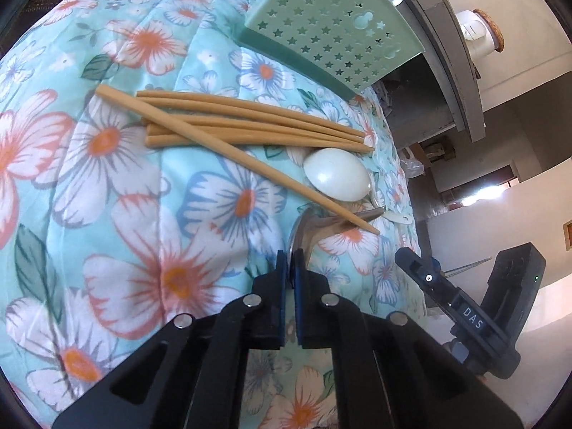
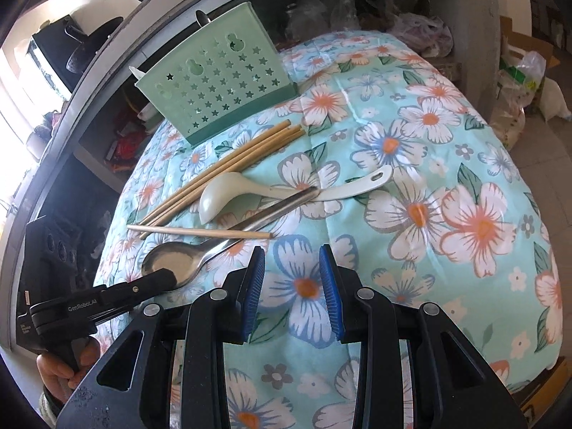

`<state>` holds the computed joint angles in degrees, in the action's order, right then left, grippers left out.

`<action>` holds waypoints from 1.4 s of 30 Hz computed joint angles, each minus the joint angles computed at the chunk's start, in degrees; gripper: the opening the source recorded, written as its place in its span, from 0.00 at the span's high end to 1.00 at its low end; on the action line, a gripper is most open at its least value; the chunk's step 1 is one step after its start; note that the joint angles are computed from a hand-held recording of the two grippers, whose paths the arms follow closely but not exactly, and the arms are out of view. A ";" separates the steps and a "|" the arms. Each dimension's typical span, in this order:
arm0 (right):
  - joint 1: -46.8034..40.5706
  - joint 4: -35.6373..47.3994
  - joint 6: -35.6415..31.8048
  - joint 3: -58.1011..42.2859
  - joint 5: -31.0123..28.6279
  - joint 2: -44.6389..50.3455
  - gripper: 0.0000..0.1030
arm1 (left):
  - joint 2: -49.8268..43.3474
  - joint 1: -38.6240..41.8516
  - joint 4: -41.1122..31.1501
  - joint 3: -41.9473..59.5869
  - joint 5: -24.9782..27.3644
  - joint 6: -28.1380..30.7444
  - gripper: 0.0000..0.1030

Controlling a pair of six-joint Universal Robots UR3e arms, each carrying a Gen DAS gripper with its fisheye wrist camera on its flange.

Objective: Organize utensils

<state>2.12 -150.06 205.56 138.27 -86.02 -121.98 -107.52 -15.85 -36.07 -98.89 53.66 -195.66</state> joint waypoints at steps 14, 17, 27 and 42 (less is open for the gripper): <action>12.51 -10.41 -26.99 -12.66 -13.47 16.68 0.66 | 11.12 7.16 -11.86 -6.36 0.91 9.93 0.97; 14.10 -9.57 -32.56 -15.55 -16.38 21.77 0.66 | 11.61 7.07 -11.26 -6.88 1.55 10.94 0.97; 14.51 -8.43 -38.94 -20.37 -17.49 30.72 0.66 | 11.09 8.20 -9.98 -8.07 0.04 12.53 0.96; 17.98 -13.02 -40.59 -26.78 -20.95 38.14 0.80 | 11.38 7.47 -7.44 -9.06 0.95 11.32 0.96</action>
